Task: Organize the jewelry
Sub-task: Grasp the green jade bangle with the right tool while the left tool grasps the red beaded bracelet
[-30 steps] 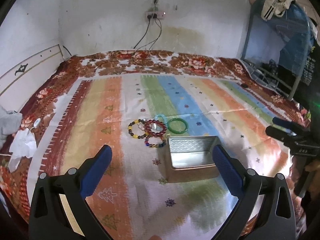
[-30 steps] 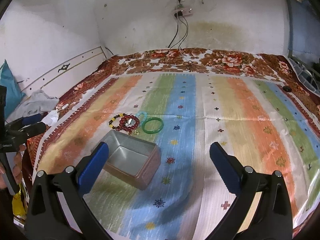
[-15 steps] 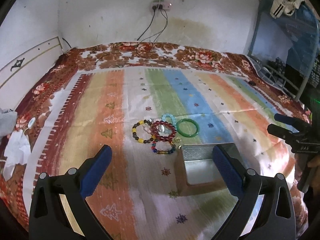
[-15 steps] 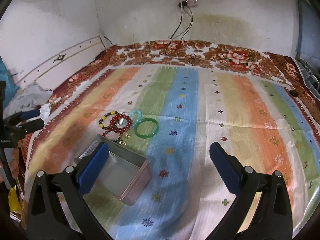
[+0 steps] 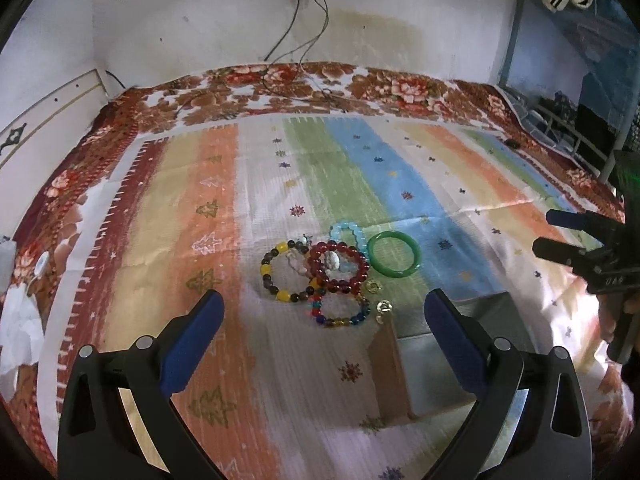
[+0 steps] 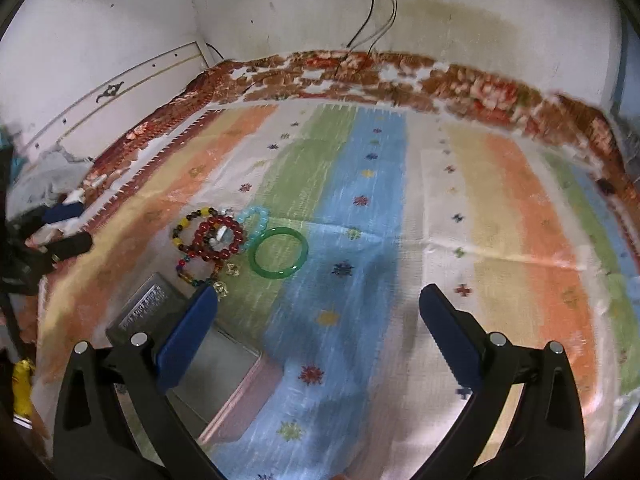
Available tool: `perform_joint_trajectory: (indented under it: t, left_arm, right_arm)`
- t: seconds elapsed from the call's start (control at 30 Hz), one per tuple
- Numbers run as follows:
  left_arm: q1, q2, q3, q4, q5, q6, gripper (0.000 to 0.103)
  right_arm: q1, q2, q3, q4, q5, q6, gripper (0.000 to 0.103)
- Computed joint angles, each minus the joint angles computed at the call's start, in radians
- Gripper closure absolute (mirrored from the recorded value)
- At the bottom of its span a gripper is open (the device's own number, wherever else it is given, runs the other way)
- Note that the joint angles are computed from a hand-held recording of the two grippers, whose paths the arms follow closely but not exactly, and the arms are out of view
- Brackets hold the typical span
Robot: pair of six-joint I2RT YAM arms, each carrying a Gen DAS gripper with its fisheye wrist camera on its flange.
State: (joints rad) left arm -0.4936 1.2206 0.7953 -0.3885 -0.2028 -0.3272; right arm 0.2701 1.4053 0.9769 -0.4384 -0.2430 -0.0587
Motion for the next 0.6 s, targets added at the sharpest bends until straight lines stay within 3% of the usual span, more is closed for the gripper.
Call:
perform_joint_trajectory:
  t: [0.6]
  left_arm:
    - [0.147, 0.298, 0.079, 0.155, 0.173, 0.187, 0.005]
  right_arm:
    - [0.033, 0.43, 0.273, -0.007, 0.024, -0.062, 0.004]
